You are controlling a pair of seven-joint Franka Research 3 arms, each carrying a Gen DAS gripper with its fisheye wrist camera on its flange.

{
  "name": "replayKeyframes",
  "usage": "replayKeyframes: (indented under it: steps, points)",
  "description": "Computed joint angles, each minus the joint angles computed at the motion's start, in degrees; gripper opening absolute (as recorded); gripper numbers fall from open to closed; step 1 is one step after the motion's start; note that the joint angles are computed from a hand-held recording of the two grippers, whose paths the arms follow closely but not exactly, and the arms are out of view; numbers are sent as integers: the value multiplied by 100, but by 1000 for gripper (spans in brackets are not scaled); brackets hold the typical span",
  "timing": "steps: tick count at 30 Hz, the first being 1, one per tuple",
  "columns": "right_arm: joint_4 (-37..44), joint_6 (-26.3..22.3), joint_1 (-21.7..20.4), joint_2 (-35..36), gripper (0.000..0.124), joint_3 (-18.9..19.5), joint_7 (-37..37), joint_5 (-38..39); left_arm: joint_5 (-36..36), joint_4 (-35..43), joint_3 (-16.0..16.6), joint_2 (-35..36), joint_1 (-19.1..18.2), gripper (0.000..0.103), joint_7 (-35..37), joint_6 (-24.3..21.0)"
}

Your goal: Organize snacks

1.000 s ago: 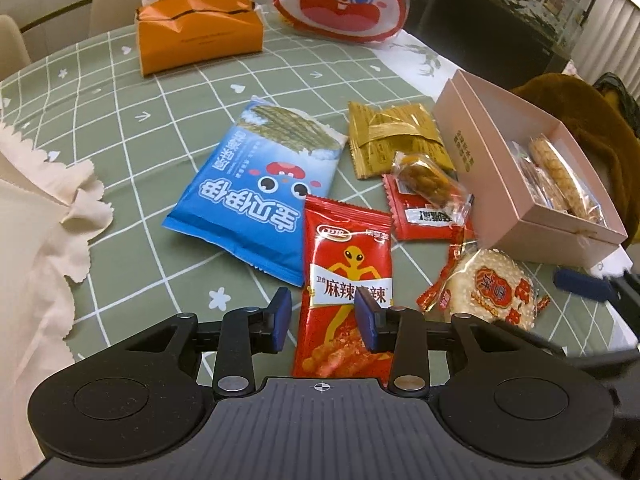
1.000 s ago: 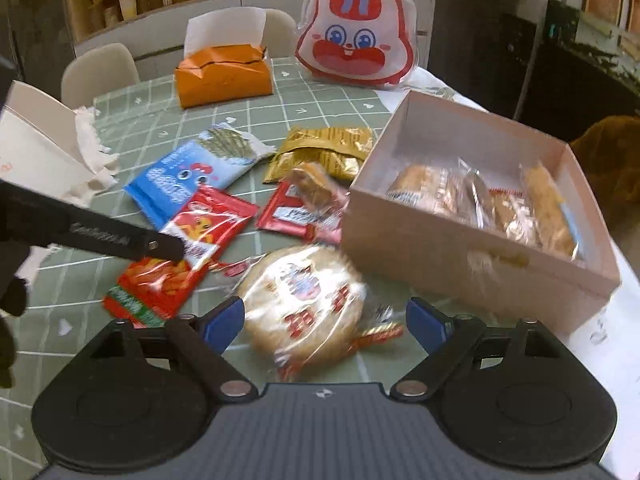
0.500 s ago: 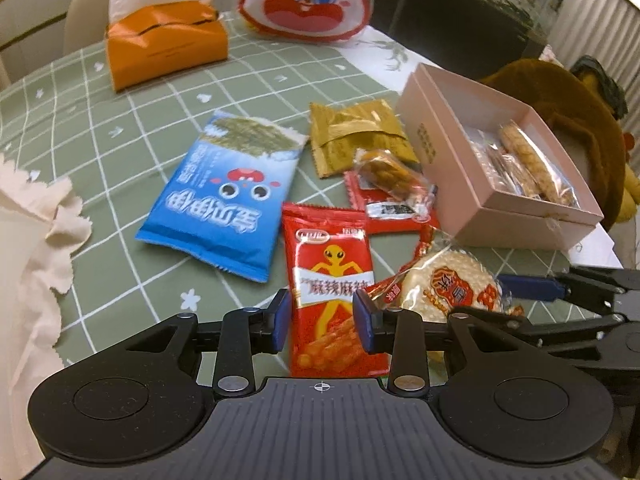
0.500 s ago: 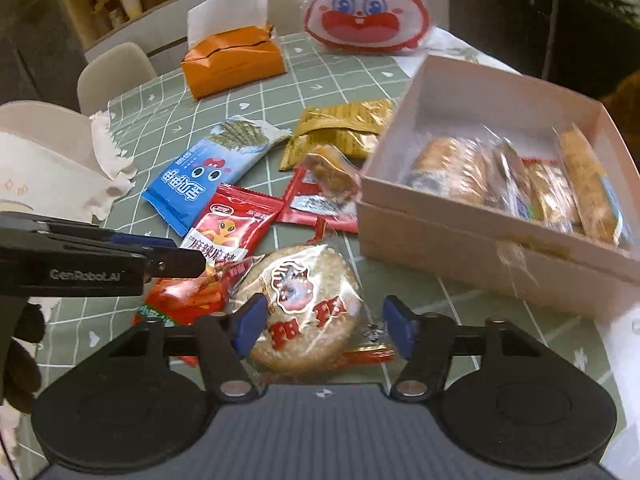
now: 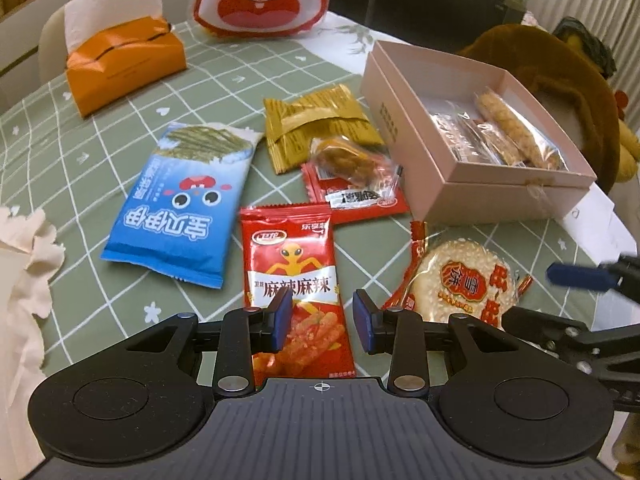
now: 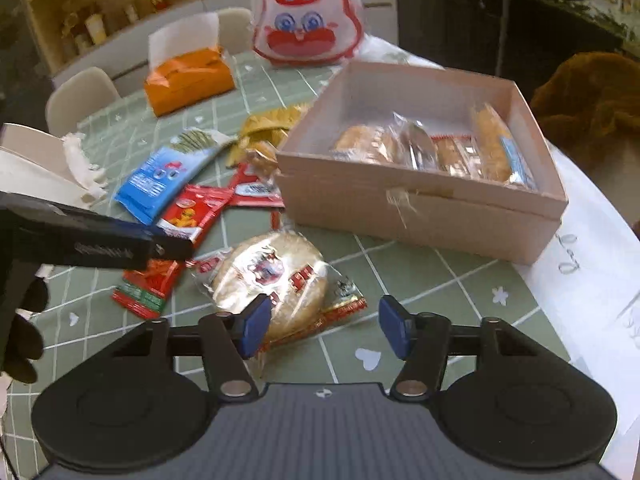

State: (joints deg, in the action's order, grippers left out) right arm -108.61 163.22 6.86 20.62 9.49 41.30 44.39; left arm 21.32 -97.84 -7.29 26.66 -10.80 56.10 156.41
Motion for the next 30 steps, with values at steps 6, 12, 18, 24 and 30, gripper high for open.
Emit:
replayKeyframes:
  steps: [6, 12, 18, 24, 30]
  points:
    - [206, 247, 119, 227, 77, 78, -570, -288, 359, -129, 225, -114, -126, 41, -282, -88]
    - [531, -528, 15, 387, 78, 231, -327, -330, -71, -475, -34, -276, 299, 45, -286, 278]
    - [127, -349, 102, 76, 78, 145, -596, 95, -245, -41, -202, 1, 271, 48, 445, 68]
    - [-129, 23, 133, -36, 78, -86, -305, -21, 417, 474, 208, 268, -238, 48, 213, -431]
    - [-375, 447, 132, -29, 78, -160, -11, -370, 702, 520, 324, 279, -306, 51, -200, -570]
